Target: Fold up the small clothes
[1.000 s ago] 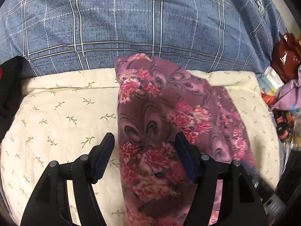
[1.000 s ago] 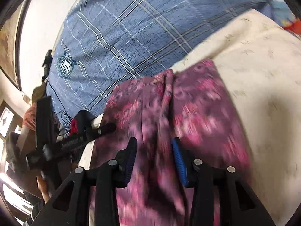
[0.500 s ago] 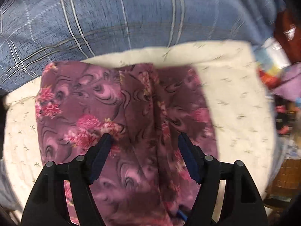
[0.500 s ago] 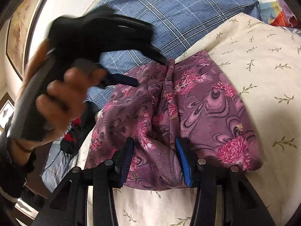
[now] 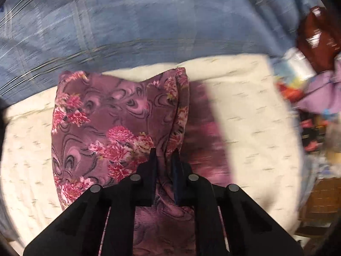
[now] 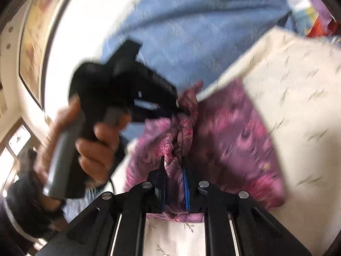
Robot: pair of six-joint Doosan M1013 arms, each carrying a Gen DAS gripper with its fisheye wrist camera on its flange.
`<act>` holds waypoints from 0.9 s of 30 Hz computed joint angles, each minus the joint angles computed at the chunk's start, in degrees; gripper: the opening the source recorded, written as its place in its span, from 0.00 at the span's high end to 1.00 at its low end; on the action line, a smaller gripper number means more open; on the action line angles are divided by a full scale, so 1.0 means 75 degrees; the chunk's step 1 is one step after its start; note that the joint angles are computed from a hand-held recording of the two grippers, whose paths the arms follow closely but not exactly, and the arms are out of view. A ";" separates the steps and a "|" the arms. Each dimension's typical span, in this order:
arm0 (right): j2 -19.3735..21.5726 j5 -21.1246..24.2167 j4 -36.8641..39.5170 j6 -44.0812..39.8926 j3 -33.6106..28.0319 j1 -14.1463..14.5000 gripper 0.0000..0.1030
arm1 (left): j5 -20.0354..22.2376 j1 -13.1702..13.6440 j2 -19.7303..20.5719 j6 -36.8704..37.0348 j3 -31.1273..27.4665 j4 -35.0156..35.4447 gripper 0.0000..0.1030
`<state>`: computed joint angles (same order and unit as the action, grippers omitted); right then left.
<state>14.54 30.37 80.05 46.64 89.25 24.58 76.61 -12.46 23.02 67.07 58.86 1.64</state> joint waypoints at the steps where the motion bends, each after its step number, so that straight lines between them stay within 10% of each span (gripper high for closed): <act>1: -0.0117 -0.0194 0.0444 -0.0259 0.0161 -0.0065 0.89 | -0.0102 -0.0064 0.0018 0.0117 -0.0050 -0.0055 0.90; 10: 0.0125 -0.0057 -0.1400 0.2695 0.0069 -0.0396 0.81 | -0.1030 0.0059 -0.0056 0.0007 0.0575 -0.0798 0.83; 16: -0.0198 -0.1314 -0.1151 0.2228 0.0120 -0.0315 0.67 | -0.2546 0.0560 -0.1262 -0.0348 0.1863 -0.0022 0.27; 18: 0.0127 -0.0768 -0.1541 0.2316 -0.0477 -0.0406 0.48 | -0.2344 0.0771 -0.1318 -0.0409 0.2010 0.0324 0.27; 24: 0.1741 0.1348 -0.4037 0.5351 -0.3004 -0.0497 0.48 | -0.2118 0.1325 -0.1153 -0.0355 0.2261 -0.0972 0.27; 27: 0.2288 0.2365 -0.4621 0.5826 -0.3926 -0.0405 0.71 | -0.2268 0.1498 -0.1035 -0.0210 0.2251 -0.1794 0.32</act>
